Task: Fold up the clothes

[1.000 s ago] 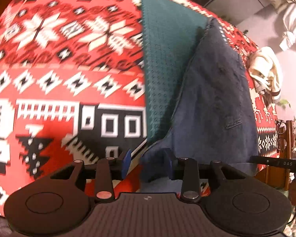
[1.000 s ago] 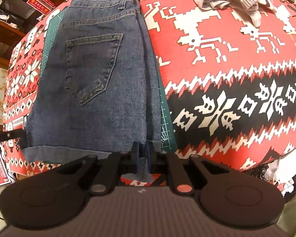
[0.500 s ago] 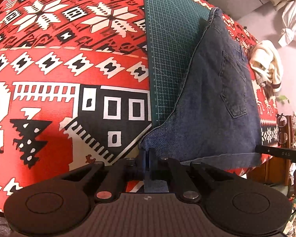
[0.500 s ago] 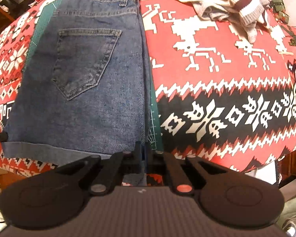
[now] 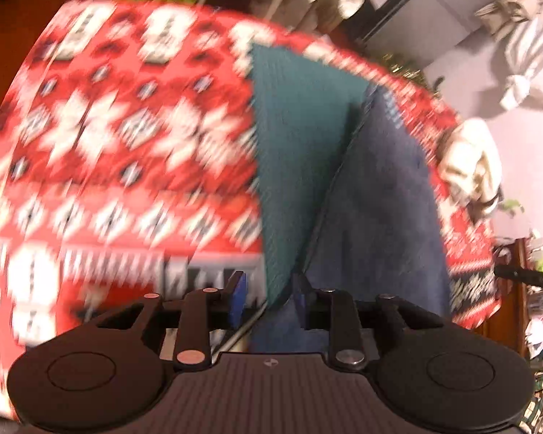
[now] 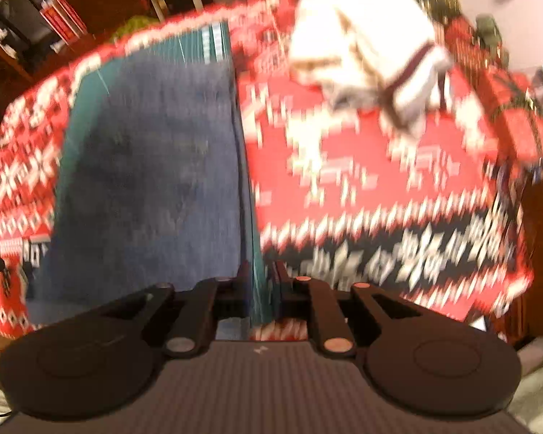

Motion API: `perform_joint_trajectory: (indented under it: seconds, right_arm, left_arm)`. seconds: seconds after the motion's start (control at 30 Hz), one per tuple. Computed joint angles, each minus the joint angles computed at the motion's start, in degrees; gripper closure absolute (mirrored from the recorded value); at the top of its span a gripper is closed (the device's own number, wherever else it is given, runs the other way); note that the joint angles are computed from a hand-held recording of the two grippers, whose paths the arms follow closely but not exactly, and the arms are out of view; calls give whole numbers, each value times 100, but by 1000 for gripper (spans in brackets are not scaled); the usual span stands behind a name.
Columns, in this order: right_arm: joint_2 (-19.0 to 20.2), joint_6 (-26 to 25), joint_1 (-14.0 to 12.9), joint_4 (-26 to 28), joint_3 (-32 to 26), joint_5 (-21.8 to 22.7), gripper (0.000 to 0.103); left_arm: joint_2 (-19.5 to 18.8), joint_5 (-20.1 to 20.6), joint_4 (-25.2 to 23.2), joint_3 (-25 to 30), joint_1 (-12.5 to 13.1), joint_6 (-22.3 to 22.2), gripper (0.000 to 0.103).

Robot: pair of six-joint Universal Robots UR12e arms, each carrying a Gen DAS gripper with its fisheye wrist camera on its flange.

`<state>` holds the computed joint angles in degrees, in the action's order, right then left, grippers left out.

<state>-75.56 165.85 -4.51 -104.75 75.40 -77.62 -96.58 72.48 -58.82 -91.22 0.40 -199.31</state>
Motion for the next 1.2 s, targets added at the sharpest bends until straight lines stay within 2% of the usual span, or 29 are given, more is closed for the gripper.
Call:
perform_joint_trajectory:
  seconds: [0.13, 0.2, 0.27, 0.5, 0.63, 0.67, 0.7, 0.77, 0.8, 0.87, 0.97, 1.03, 1.2]
  right_arm:
    - [324, -59, 41, -489, -436, 292, 80]
    - [548, -118, 99, -656, -665, 342, 73]
    - [798, -183, 158, -760, -873, 419, 70]
    - [1535, -151, 308, -558, -1388, 427, 69]
    - [1726, -52, 306, -459, -1495, 687, 71]
    - [1749, -46, 291, -431, -1506, 798, 76]
    - [1772, -44, 276, -396, -1522, 904, 91]
    - [1759, 2, 278, -524, -1475, 930, 100]
    - [1734, 19, 277, -640, -1429, 945, 101]
    - [1640, 136, 271, -986, -1286, 1013, 102]
    - [1549, 63, 318, -1551, -1142, 932, 102]
    - [1605, -38, 371, -1537, -1228, 772, 103]
    - [1779, 230, 394, -1247, -1356, 507, 102]
  left_arm:
    - [-493, 32, 446, 550, -176, 375, 67]
    - [-790, 116, 576, 863, -295, 573, 65]
    - [-1080, 187, 716, 1117, -412, 707, 59]
    - [-1900, 618, 527, 1888, -636, 729, 58]
    - [-2014, 460, 606, 1950, -604, 507, 59]
    - [-2034, 404, 622, 1962, -596, 482, 59]
    - [-2055, 380, 608, 1986, -598, 468, 59]
    - [-2084, 277, 601, 2015, -588, 396, 71]
    - [-2088, 266, 600, 2022, -583, 324, 71]
    - [-2076, 329, 660, 2015, -592, 264, 78]
    - [-2090, 384, 708, 2033, -600, 223, 80]
    - [-2125, 401, 660, 2078, -612, 253, 78]
    - [-2169, 454, 684, 2093, -626, 263, 69]
